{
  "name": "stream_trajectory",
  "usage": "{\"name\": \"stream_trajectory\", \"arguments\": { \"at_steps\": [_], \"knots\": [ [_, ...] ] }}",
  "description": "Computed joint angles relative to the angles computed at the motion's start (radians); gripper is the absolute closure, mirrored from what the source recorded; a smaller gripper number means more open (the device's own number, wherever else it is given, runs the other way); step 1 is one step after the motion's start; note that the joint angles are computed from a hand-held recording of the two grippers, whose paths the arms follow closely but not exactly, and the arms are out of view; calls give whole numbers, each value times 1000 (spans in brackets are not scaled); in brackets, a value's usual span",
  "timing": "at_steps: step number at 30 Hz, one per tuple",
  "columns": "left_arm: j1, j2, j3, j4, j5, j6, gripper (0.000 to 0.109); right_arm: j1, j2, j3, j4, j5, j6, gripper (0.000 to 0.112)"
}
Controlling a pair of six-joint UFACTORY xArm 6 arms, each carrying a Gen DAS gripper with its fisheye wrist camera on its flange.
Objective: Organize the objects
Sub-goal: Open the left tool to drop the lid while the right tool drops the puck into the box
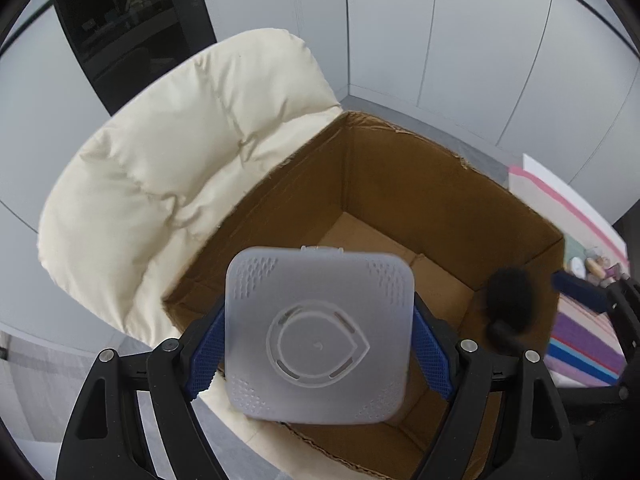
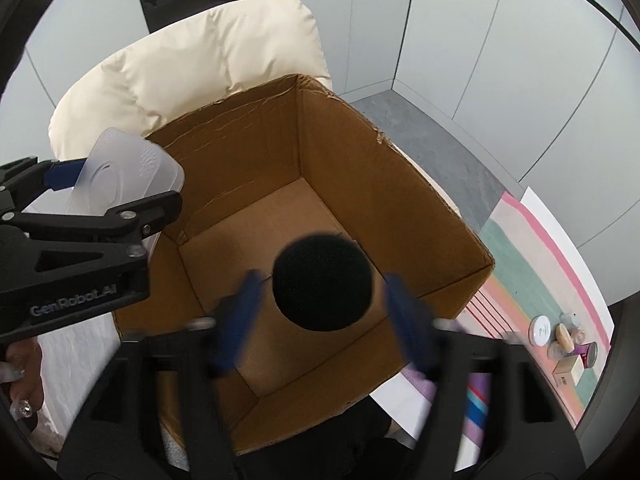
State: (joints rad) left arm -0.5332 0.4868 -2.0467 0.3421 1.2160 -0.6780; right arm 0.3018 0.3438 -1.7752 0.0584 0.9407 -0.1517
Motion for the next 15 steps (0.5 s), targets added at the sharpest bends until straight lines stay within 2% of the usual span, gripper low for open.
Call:
{"name": "stream_trajectory", "arguments": {
  "at_steps": [1, 2, 7, 15],
  "knots": [
    [4, -8, 13, -16, -11, 5, 19, -1, -5, 10, -4, -13, 8, 9],
    [6, -13, 23, -24, -19, 14, 16, -3, -12, 22, -1, -27, 10, 9],
    [1, -15, 26, -10, -11, 20, 15, -18, -9, 11, 15, 9, 31, 9],
    [-13, 6, -1, -32, 23, 26, 14, -42, -51, 52, 6, 6, 64, 9]
  ]
}}
